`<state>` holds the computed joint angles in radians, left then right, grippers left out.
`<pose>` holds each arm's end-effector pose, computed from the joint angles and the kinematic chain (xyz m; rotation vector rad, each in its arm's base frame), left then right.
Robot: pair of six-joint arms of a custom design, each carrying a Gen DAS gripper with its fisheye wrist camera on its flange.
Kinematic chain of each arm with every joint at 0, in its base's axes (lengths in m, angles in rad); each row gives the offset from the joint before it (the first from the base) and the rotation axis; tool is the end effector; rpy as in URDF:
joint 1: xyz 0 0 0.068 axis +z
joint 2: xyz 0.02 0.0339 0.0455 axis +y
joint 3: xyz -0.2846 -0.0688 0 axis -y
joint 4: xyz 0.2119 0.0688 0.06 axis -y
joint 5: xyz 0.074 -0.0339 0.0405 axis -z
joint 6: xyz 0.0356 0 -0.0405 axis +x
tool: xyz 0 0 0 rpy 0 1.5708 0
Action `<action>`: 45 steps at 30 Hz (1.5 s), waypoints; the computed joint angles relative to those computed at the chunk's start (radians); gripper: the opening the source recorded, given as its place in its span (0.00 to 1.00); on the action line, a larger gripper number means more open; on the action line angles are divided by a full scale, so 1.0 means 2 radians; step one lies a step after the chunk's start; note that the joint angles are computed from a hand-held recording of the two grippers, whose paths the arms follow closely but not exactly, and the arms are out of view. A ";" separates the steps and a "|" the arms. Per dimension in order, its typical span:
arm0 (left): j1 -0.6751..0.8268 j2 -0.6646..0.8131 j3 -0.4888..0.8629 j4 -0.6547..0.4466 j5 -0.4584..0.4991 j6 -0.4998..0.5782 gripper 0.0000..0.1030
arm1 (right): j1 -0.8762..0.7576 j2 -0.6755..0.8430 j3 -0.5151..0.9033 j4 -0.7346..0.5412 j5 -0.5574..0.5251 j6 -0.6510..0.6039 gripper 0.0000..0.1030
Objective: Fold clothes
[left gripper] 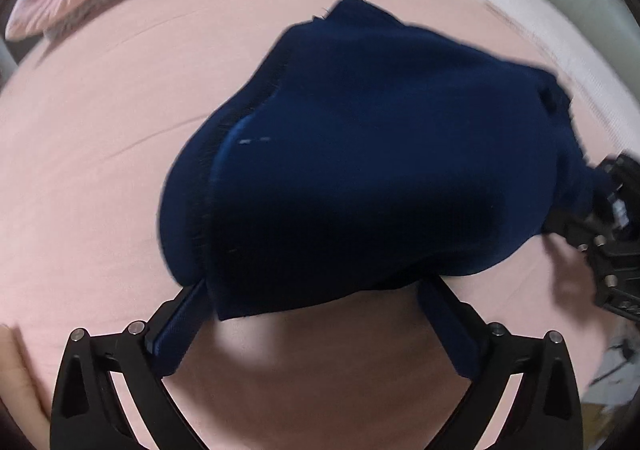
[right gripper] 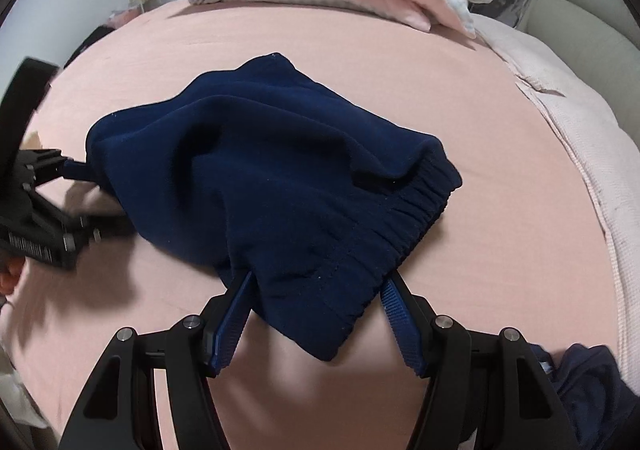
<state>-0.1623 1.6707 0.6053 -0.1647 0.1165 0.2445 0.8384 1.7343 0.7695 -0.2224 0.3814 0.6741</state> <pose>0.2362 -0.0429 0.1372 0.5917 2.7299 -0.1430 0.1947 0.1967 0.1550 -0.1165 2.6049 -0.0187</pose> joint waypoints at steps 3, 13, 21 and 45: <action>0.010 -0.011 -0.022 0.032 0.009 -0.009 1.00 | 0.003 0.011 0.001 0.005 -0.001 0.008 0.62; 0.031 -0.033 -0.071 0.093 0.025 0.002 1.00 | 0.007 0.008 -0.031 0.050 0.000 0.038 0.64; 0.100 -0.072 -0.071 0.061 0.108 -0.008 0.40 | 0.008 0.004 -0.038 0.057 0.007 0.060 0.61; 0.163 -0.070 0.058 -0.198 0.233 0.049 0.55 | -0.038 -0.065 -0.056 0.066 -0.080 0.088 0.32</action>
<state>0.1643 1.5316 0.7217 -0.5610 0.5824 0.3432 0.7626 1.6051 0.6577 -0.0913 0.2214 0.8495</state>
